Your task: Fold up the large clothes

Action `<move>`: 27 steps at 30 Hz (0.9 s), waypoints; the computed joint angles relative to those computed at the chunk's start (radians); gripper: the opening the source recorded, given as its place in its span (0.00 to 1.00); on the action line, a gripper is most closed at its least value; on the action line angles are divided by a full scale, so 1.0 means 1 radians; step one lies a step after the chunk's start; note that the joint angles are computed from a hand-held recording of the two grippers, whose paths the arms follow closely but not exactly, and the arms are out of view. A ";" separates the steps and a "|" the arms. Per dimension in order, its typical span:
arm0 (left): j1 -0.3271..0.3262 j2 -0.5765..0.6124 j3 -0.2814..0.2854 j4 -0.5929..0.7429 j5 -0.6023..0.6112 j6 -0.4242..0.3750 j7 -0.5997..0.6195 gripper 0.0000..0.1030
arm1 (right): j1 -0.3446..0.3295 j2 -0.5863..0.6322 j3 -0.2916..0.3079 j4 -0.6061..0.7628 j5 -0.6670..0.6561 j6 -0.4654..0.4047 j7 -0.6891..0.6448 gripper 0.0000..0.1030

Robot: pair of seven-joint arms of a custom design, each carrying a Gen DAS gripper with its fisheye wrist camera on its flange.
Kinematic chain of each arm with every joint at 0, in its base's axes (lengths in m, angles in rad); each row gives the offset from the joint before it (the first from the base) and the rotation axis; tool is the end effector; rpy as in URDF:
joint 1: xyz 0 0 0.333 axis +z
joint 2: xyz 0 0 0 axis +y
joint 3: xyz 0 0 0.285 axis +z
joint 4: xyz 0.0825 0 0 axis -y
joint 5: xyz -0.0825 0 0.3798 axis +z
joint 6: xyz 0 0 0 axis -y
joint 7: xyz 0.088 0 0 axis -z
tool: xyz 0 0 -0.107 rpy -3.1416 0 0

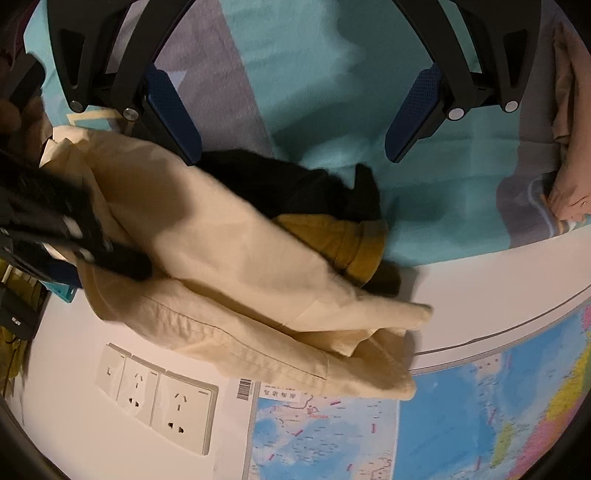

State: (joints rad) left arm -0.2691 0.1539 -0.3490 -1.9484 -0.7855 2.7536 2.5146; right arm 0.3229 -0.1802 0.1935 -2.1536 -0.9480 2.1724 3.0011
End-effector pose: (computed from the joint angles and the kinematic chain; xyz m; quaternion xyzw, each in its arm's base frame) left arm 0.5285 -0.3302 0.4425 -0.3014 0.8651 -0.3932 0.0777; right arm 0.4710 0.2356 0.4818 -0.4922 0.7607 -0.3924 0.1586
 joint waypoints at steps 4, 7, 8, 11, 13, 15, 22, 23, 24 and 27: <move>0.011 0.030 -0.012 0.037 -0.044 -0.020 0.043 0.93 | -0.010 -0.013 0.000 -0.003 -0.030 0.021 0.014 0.48; 0.019 0.054 -0.017 0.065 -0.061 -0.039 0.064 0.93 | -0.002 0.068 -0.002 0.072 -0.035 -0.017 -0.100 0.65; 0.020 0.067 -0.017 0.079 -0.057 -0.051 0.058 0.93 | 0.000 0.083 -0.018 0.087 0.000 0.003 -0.142 0.41; 0.029 0.097 -0.017 0.118 -0.036 -0.085 0.028 0.93 | -0.018 0.053 -0.019 0.082 0.007 0.038 -0.140 0.06; 0.040 0.108 -0.024 0.132 -0.047 -0.086 0.040 0.93 | -0.011 -0.046 -0.031 0.040 -0.026 0.072 -0.079 0.05; 0.061 0.110 -0.038 0.140 -0.092 -0.085 0.092 0.93 | -0.031 -0.142 -0.010 0.010 -0.045 0.076 -0.043 0.04; 0.130 0.111 -0.060 0.186 -0.326 -0.185 0.330 0.93 | -0.098 -0.415 0.051 -0.050 0.005 0.030 -0.064 0.04; 0.123 0.112 -0.054 0.189 -0.335 -0.196 0.352 0.93 | -0.105 -0.446 0.055 -0.063 0.015 0.037 -0.066 0.04; 0.115 0.110 -0.053 0.185 -0.346 -0.196 0.386 0.93 | -0.114 -0.466 0.058 -0.077 0.025 0.046 -0.070 0.04; 0.089 0.114 -0.057 0.178 -0.395 -0.180 0.498 0.93 | -0.142 -0.520 0.085 -0.101 0.045 0.067 -0.063 0.03</move>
State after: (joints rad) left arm -0.1803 0.2674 -0.4065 -1.7701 -1.1807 2.5738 3.0130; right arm 0.1807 -0.7003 0.2784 -2.2546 -0.9029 2.2390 2.9380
